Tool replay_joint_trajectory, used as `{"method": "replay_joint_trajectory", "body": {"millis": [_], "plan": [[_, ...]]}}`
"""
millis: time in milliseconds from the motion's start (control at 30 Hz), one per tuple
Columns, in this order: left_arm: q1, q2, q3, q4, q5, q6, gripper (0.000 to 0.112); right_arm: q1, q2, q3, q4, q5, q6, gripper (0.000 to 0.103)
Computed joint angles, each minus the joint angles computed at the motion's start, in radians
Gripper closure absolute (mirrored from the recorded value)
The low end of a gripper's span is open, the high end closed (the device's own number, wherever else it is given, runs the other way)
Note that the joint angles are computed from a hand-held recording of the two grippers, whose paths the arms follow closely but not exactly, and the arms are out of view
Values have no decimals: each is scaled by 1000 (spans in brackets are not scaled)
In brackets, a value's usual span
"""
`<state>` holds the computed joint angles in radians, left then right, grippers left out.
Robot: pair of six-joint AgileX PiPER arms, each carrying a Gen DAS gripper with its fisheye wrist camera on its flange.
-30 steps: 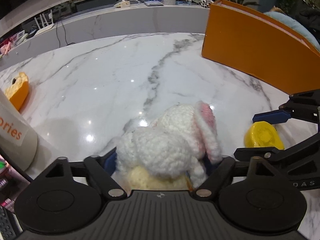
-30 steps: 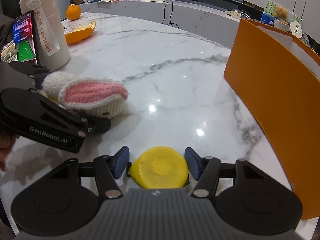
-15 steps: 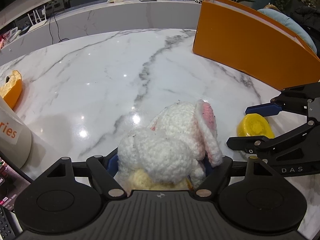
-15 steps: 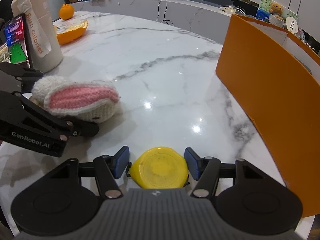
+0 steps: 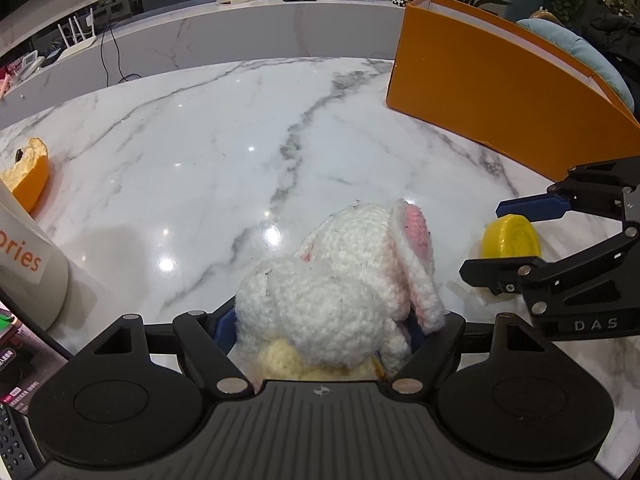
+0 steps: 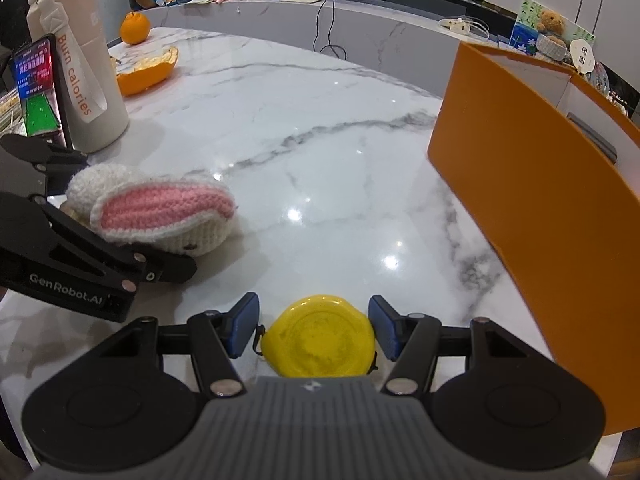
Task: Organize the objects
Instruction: 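Grasp the yellow tape measure with the right tool while the left tool holds the bunny, then carry the bunny with the left tool while the right tool carries the tape measure over the orange box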
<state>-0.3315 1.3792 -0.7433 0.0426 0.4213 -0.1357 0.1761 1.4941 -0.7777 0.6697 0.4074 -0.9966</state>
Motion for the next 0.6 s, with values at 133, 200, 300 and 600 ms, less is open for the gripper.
{"method": "replay_joint_trajectory", "body": {"millis": [133,200,300,600], "plan": [[1,-15,-6,14,-1,-24,23,-17,-17,-6,18,14,-17,41],[-4,-26,-7,40,4,-50,23,-27,-25,-12,24,22,-22,41],[-21,-36,-6,123,8,-131,23,-46,-37,-24,41,38,-36,42],[-50,-51,-38,216,48,-270,23,-95,-75,-67,86,104,-77,79]]}}
